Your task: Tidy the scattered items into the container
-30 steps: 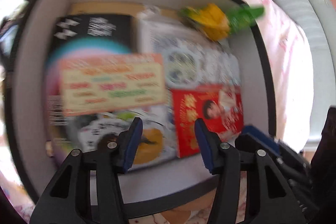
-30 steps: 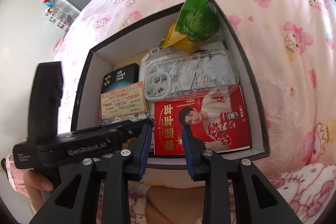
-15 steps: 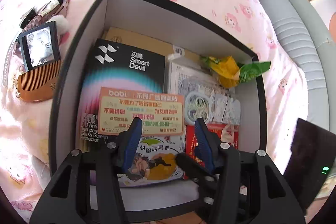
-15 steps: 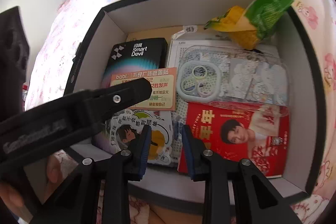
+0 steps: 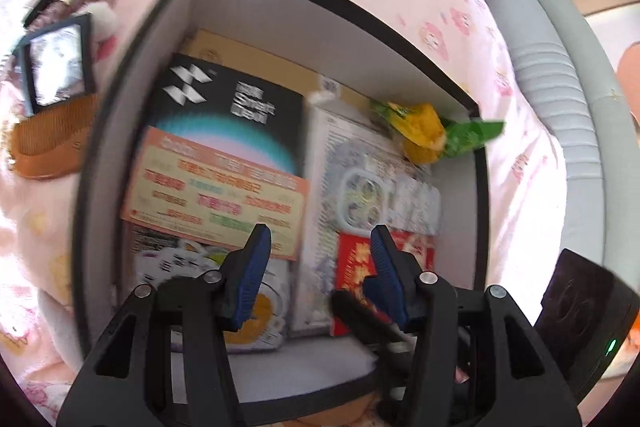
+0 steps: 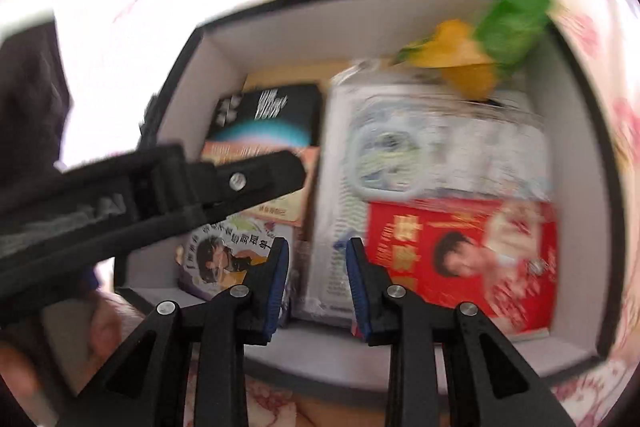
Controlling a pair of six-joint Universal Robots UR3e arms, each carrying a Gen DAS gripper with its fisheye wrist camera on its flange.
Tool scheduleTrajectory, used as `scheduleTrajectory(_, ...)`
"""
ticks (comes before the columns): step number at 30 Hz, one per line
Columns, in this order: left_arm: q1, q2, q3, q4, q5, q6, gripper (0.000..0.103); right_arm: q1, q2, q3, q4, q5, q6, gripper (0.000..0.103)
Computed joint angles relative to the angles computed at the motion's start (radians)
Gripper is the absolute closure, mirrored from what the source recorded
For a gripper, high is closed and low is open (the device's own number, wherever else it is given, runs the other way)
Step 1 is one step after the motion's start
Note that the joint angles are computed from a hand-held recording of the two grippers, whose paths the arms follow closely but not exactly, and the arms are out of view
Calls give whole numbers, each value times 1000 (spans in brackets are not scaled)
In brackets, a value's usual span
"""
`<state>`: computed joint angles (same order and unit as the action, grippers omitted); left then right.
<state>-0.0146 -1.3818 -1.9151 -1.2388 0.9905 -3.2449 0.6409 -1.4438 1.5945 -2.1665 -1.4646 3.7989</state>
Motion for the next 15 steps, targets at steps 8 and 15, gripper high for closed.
scheduleTrajectory(8,-82,-82,98,-73,87,14,50,-68,-258,173,66,-110,60,77)
scheduleTrajectory(15,-91,-54,96,-49,149,-27,49,-95,-312,239,38,-70,69,77)
